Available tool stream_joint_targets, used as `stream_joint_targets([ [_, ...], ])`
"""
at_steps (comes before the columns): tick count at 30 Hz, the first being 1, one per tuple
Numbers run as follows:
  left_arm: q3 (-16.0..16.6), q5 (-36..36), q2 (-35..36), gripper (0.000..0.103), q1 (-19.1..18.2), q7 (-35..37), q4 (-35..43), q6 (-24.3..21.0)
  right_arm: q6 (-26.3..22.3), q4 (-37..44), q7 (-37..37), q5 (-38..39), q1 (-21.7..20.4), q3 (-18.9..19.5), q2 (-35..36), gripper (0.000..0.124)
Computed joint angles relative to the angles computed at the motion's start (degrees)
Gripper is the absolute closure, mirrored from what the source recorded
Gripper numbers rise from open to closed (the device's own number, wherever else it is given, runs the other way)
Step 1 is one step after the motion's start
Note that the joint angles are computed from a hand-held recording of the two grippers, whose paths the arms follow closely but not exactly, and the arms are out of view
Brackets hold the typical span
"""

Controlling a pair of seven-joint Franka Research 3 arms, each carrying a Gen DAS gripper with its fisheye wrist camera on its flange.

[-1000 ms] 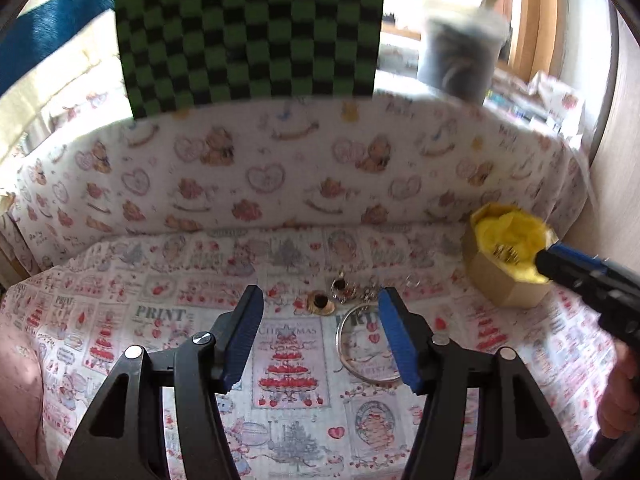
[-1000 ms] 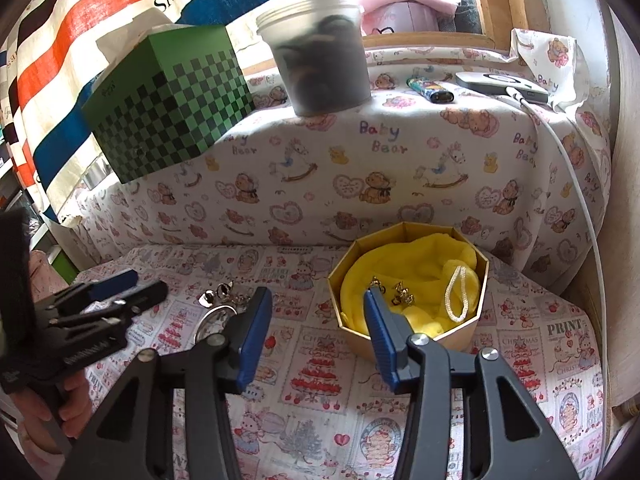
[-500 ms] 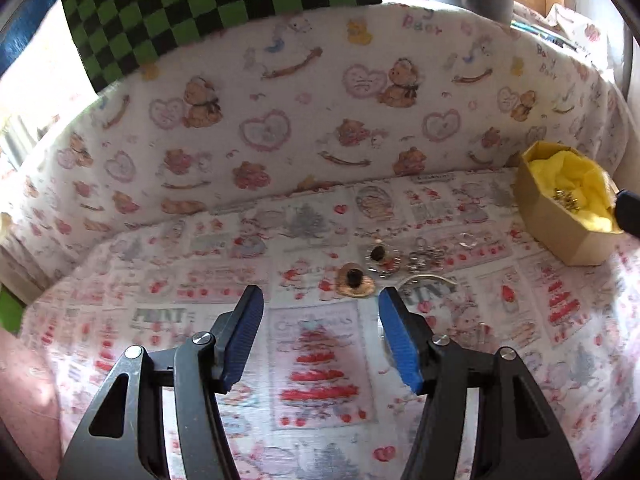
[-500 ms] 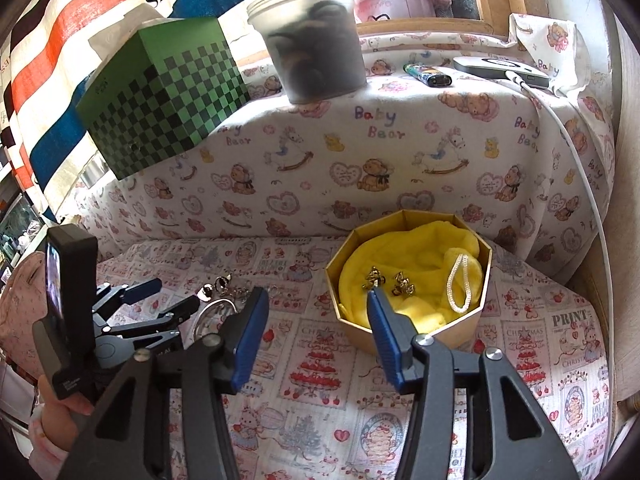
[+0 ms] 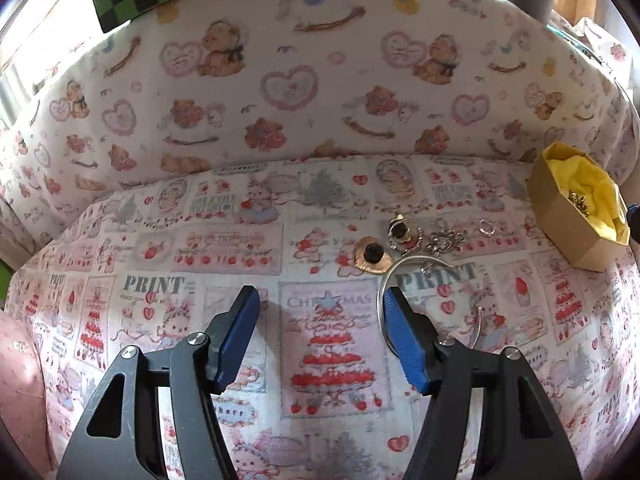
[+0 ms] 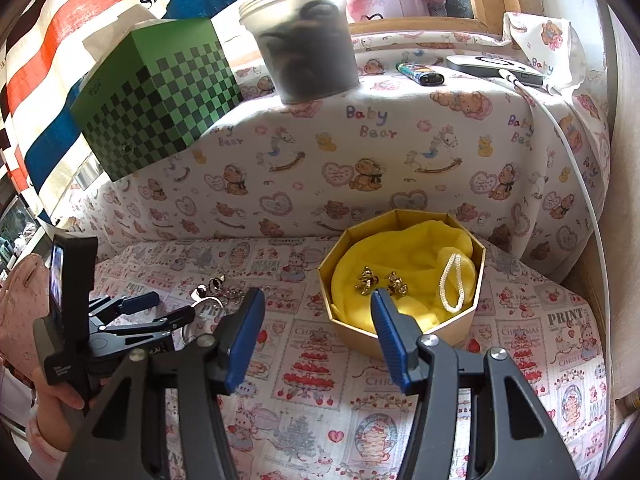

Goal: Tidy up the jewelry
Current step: 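Move the left tool to the silver open bangle and grasp it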

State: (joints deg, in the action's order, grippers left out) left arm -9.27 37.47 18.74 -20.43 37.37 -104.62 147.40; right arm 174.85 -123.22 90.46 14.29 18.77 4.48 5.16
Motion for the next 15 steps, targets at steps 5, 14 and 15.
stream_joint_targets([
  [5,0.2,2.5,-1.8,0.040,-1.5,-0.8,-0.2,-7.8,0.2,-0.2,-0.2,0.4,0.0,0.0,-0.2,0.071],
  [14,-3.6,-4.8,-4.5,0.030,1.7,9.2,-2.6,-7.9,-0.1,-0.2,2.4,-1.7,0.2,-0.6,-0.1,0.071],
  [15,-4.0,-6.3,-4.3,0.030,1.7,10.8,-2.3,-7.7,0.0,-0.2,1.8,-0.9,-0.1,-0.3,-0.1,0.071],
])
